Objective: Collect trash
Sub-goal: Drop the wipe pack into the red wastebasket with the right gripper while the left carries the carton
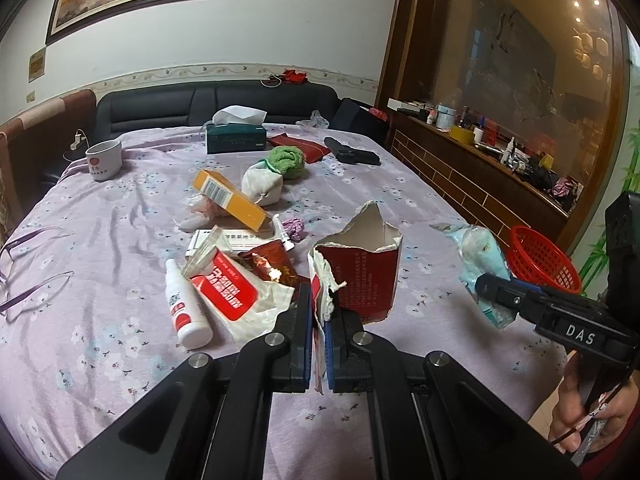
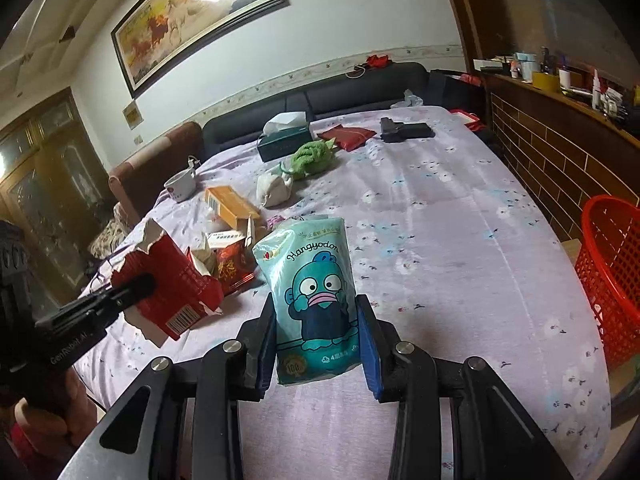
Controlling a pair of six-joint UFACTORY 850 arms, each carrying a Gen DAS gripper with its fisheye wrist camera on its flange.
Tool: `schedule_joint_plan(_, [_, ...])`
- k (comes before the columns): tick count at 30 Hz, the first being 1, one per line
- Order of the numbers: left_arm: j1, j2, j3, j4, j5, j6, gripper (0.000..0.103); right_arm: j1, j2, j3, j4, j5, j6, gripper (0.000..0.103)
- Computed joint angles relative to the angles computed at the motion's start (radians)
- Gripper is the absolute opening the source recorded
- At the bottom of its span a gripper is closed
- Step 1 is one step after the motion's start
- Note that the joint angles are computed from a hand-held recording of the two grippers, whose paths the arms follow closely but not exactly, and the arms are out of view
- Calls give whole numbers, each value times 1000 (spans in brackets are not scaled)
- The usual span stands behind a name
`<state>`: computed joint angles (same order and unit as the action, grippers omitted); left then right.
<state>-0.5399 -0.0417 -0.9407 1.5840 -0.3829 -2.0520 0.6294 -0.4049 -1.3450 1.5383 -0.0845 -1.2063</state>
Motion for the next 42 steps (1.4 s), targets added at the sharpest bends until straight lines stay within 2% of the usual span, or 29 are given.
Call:
schedule_joint_plan(4, [-3, -20, -29, -47, 15, 54, 4, -14, 23, 28, 225, -3, -210, 39])
schedule_joint_plan(8, [-15, -45, -67, -107, 27, 126, 4, -42, 59, 72, 525, -25, -489, 39])
schedule_joint_plan(16, [-42, -135, -199, -254, 77, 328, 4, -115, 131, 158, 864, -75, -771, 39])
schedule_joint_plan(20, [-63, -212, -300, -396, 107, 494, 4, -164, 179, 215, 1038, -102, -909, 39])
schedule_joint_plan(24, [-78, -294, -410, -688, 159, 791, 4, -231, 236, 286, 1211, -132, -1033, 40])
schedule_joint_plan(28, [-109, -390, -547, -949, 164, 1069, 4, -296, 279, 339, 1295, -147, -1073, 40])
schedule_joint_plan(32, [-123, -501, -709, -1273, 144, 1385, 5, -366, 294, 355, 1265, -145, -998, 40])
schedule_joint_plan(35, [-133, -599, -857, -1425, 98, 1535, 5, -401, 297, 356, 1220, -151, -942, 41])
schedule_joint_plan(38, [-143, -703, -1020, -1500, 38, 1613, 5, -425, 299, 355, 1232, -145, -940, 41])
schedule_joint_plan(41, [-152, -798, -1169, -1543, -10, 1660, 5, -454, 289, 343, 1169, -148, -865, 42])
schedule_joint_plan(42, [-155, -826, -1213, -1533, -25, 1648, 11, -464, 280, 332, 1147, -142, -844, 43])
